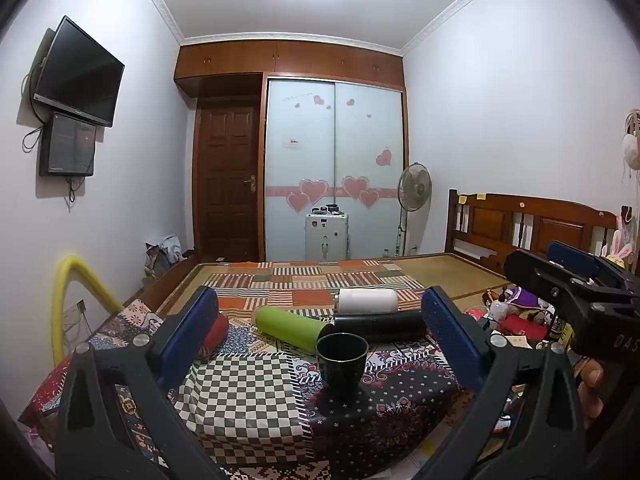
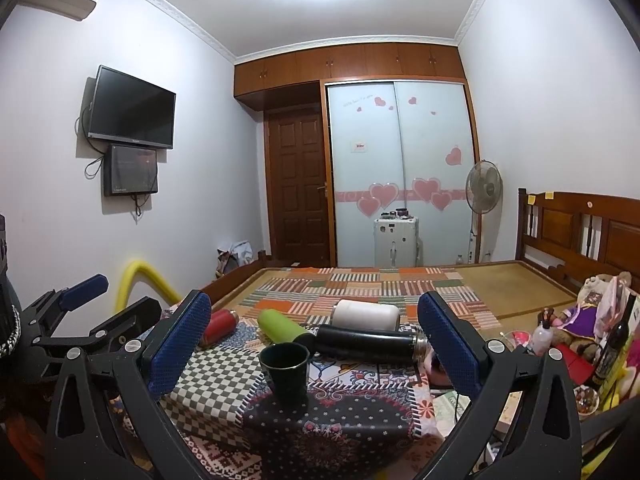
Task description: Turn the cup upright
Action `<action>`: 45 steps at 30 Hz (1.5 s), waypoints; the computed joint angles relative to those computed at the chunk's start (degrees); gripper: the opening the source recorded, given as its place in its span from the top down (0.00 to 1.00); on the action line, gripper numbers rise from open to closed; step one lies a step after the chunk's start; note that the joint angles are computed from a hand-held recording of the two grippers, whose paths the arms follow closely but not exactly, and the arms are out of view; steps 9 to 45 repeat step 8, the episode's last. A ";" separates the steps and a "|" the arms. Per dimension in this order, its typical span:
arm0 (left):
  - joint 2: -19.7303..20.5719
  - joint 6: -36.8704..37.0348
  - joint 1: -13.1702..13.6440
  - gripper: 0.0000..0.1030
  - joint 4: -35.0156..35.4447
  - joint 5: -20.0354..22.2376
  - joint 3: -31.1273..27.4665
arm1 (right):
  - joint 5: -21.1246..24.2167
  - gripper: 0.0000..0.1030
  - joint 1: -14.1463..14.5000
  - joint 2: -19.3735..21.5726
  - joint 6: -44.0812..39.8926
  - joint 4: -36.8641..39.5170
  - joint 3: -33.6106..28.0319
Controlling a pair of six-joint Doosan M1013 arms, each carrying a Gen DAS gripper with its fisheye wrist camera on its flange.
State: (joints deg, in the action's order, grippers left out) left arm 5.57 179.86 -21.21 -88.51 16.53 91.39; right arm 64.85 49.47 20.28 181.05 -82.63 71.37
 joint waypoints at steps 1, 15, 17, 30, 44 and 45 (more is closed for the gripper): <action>-0.02 0.11 -0.01 0.00 -0.07 0.04 0.03 | 0.06 0.00 0.02 0.00 -0.03 -0.01 0.00; -0.14 0.14 -0.01 0.00 -0.21 0.04 0.12 | 0.11 0.00 0.00 -0.06 -0.01 -0.02 0.04; -0.14 0.14 -0.01 0.00 -0.21 0.04 0.12 | 0.11 0.00 0.00 -0.06 -0.01 -0.02 0.04; -0.14 0.14 -0.01 0.00 -0.21 0.04 0.12 | 0.11 0.00 0.00 -0.06 -0.01 -0.02 0.04; -0.14 0.14 -0.01 0.00 -0.21 0.04 0.12 | 0.11 0.00 0.00 -0.06 -0.01 -0.02 0.04; -0.14 0.14 -0.01 0.00 -0.21 0.04 0.12 | 0.11 0.00 0.00 -0.06 -0.01 -0.02 0.04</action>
